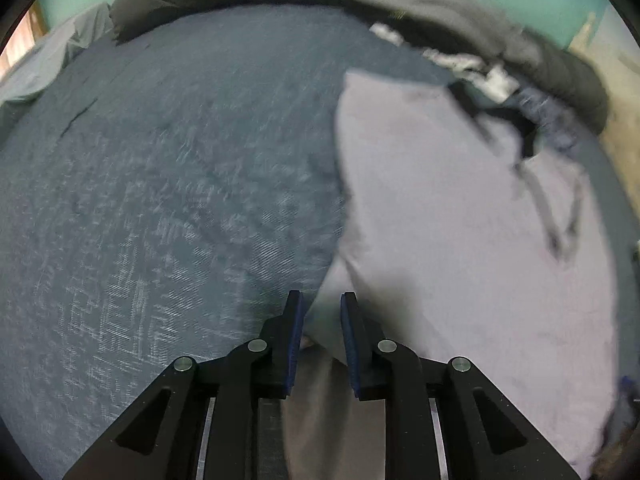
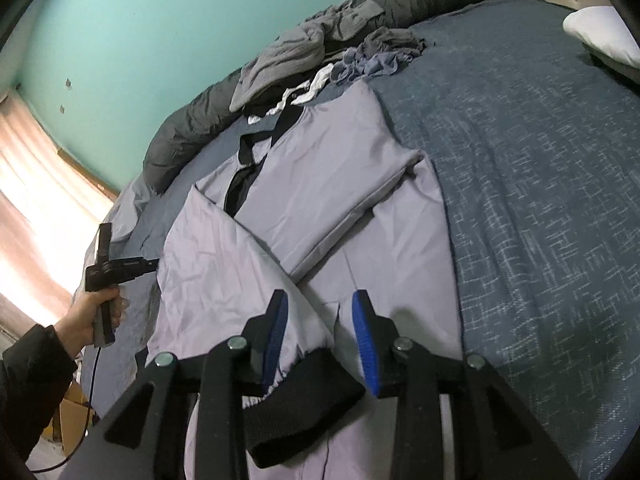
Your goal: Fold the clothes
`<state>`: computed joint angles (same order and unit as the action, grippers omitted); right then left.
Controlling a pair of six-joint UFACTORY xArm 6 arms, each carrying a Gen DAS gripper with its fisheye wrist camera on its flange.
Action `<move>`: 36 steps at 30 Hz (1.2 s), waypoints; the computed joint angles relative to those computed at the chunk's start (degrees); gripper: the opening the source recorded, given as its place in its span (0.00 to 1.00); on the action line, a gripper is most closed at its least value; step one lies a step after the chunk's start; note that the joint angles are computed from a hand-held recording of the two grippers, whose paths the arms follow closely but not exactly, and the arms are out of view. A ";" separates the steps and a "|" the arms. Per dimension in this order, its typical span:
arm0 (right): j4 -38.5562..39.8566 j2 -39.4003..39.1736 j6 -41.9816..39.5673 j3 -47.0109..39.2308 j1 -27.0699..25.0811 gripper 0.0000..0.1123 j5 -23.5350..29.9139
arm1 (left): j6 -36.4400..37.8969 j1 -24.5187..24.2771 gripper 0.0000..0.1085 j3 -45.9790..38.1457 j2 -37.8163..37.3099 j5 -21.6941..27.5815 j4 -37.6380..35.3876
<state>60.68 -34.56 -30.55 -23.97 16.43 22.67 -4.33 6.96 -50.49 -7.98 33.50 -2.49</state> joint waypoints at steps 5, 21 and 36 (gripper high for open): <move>2.33 0.63 -2.12 -0.60 -0.72 0.30 0.99 | -2.90 -0.01 0.21 2.89 -3.93 -4.89 0.83; 6.27 0.74 -6.52 -1.49 -0.87 0.30 2.49 | 0.99 -2.55 0.22 3.30 -1.07 -7.60 -6.09; -6.80 2.90 3.35 -2.51 4.36 0.30 1.27 | 5.38 -1.47 0.23 6.72 -11.00 0.76 -9.28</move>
<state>53.88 -31.67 -27.20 -26.48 20.78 23.93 1.05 5.49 -43.77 -18.98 34.26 -11.77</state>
